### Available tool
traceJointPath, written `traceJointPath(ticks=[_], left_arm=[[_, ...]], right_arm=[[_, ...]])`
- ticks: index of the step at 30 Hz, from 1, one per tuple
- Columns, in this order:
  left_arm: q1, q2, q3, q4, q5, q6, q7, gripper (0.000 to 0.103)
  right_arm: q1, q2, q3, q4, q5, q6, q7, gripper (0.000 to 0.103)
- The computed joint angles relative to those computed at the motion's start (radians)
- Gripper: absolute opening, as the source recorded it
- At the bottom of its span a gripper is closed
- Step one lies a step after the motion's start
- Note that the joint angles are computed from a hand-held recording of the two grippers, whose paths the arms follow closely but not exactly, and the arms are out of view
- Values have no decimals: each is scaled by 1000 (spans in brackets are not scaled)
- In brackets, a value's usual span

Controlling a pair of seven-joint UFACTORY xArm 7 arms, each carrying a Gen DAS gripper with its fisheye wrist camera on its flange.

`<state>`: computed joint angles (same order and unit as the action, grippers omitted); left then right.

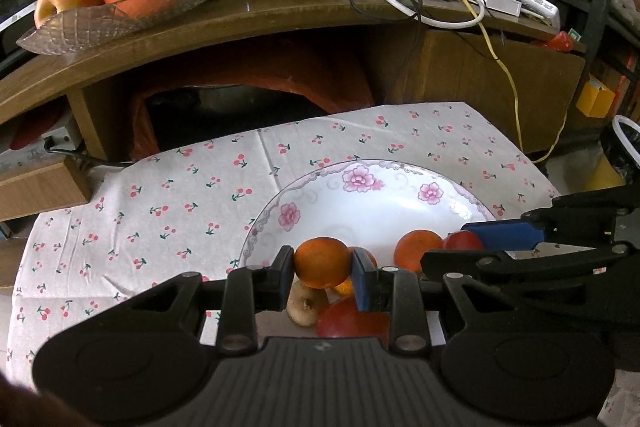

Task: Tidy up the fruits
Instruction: 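Lower the tomato into the bowl with the right tool while the left tool drops the orange there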

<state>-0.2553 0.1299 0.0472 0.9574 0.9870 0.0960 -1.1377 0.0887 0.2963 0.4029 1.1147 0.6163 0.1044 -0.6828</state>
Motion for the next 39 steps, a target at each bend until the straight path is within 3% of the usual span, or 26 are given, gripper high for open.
traceJointPath(ticks=[8, 19, 24, 39], left_arm=[[-4, -5, 17, 6, 63, -16, -84, 37], [24, -22, -1, 8, 134, -15, -160, 37], [37, -35, -16, 2, 145, -2, -172, 38], [71, -146, -121, -95, 183, 132, -197, 63]], right_arm=[[-12, -3, 7, -2, 14, -15, 7, 39], [-41, -13, 33, -8, 48, -26, -17, 40], [-28, -21, 12, -14, 42, -35, 3, 40], [-10, -80, -19, -76, 16, -38, 21, 45]])
